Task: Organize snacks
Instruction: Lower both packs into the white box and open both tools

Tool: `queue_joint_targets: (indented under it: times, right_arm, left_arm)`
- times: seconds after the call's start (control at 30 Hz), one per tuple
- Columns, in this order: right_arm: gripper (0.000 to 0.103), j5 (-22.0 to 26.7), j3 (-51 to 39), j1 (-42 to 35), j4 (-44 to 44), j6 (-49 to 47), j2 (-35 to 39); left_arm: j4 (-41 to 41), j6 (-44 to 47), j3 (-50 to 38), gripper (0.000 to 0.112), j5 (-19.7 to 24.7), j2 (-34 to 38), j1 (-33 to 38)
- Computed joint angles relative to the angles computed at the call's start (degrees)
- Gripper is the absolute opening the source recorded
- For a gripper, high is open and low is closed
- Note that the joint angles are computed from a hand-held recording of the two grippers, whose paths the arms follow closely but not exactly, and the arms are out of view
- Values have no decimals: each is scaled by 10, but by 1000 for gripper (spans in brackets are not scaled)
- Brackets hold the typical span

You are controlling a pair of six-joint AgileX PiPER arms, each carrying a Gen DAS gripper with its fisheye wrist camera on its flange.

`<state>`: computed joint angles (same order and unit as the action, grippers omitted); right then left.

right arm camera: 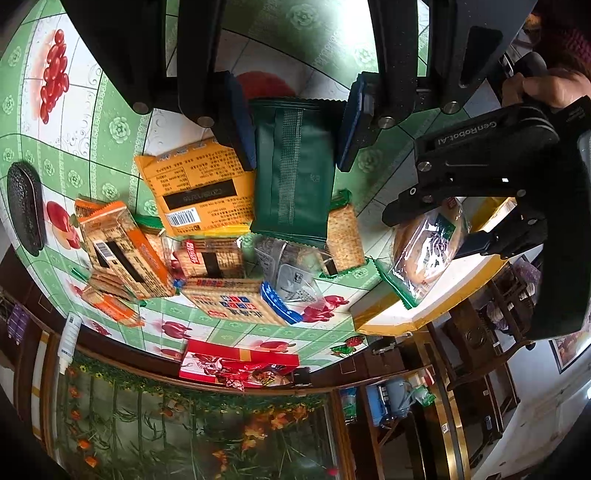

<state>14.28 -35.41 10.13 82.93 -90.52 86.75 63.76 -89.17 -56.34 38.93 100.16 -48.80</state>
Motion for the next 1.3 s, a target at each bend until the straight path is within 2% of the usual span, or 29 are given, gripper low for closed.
queue_joint_targets:
  times: [0.27, 0.63, 0.77, 0.87, 1.0, 1.1, 1.3]
  right_arm:
    - [48, 2, -56, 40, -150, 167, 13]
    - [48, 51, -204, 136, -400, 455, 81]
    - [48, 85, -295, 177, -489, 559, 136]
    - [48, 109, -365, 202, -523, 607, 181]
    - [48, 149, -489, 234, -611, 708, 265]
    - [48, 179, -578, 257, -690, 791, 328]
    - [48, 248, -717, 270, -723, 841, 431]
  left_arm:
    - [9, 2, 20, 75, 8, -53, 18]
    - [-27, 46, 83, 75, -43, -155, 138]
    - [-64, 105, 88, 75, -70, -166, 217]
    - [-108, 168, 80, 75, -91, -154, 280]
    - [-171, 247, 64, 75, -109, -122, 351]
    - [-214, 295, 60, 75, -115, -98, 383]
    - [-270, 344, 75, 75, -131, -81, 416]
